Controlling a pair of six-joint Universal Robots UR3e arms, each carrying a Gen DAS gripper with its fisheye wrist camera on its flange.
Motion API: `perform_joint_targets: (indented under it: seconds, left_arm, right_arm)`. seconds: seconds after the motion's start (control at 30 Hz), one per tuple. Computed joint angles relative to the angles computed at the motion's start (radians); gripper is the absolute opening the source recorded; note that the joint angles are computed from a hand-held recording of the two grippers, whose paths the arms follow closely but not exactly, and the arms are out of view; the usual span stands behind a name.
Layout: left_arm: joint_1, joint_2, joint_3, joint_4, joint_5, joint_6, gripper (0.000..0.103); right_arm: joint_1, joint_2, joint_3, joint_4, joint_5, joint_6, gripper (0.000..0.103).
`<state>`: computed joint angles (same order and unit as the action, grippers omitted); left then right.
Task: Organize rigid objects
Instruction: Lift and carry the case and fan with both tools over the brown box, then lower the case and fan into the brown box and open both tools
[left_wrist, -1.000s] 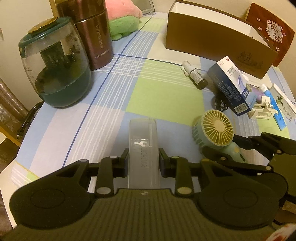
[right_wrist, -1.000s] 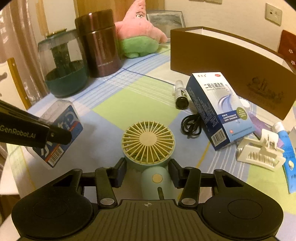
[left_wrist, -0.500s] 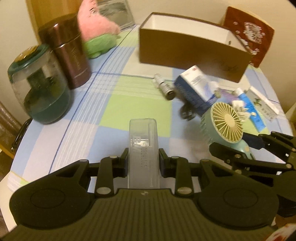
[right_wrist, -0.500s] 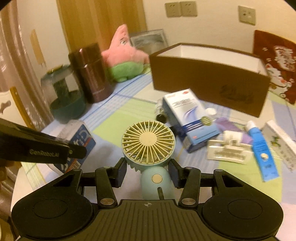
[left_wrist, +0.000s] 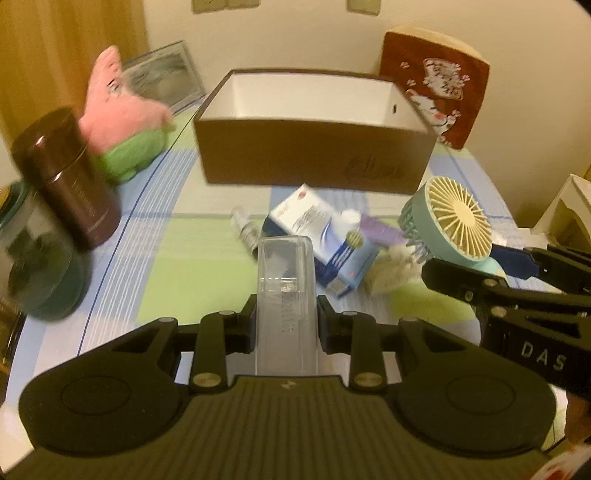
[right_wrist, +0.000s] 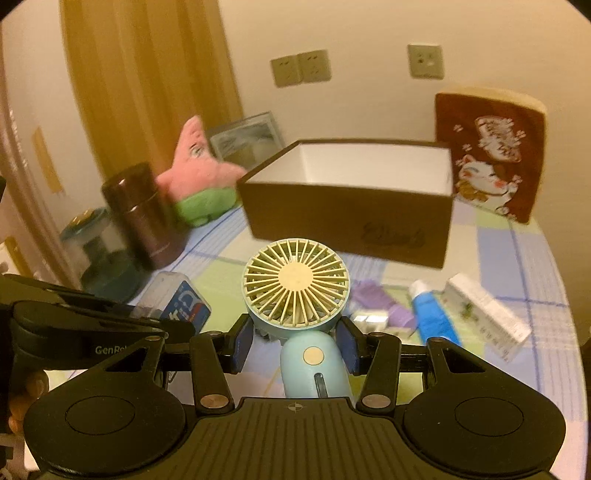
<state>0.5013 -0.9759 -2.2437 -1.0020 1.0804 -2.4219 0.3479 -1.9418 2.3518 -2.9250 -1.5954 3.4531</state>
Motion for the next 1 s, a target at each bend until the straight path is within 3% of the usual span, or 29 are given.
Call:
perform_joint_targets:
  seconds: [0.27,0.5,0.7,1.0]
  left_arm:
    - [-0.188,-0.396,0.258,0.258,0.026,-0.149,0.029]
    - [-0.292,-0.755,0.649,0.286,0.046,-0.211,0.029]
    - [-0.351,-1.056,1.057,0.191,0.059,-0.253,0.029]
    - [-0.433,-1.584,1.924,-0.139,0.099,-0.3,0.029]
  right_arm:
    - [-0.122,0.102,-0.14,-0.006,0.031,-0.03,0.049]
    - [-0.19,0.334,-0.391,-0.014,0.036,-0.026,0.049]
    - [-0.233,0.569,-0.667,0.023,0.037,-0.019,0.049]
    - [-0.269,0.852,-1.026,0.136,0.016,-0.013,0.049]
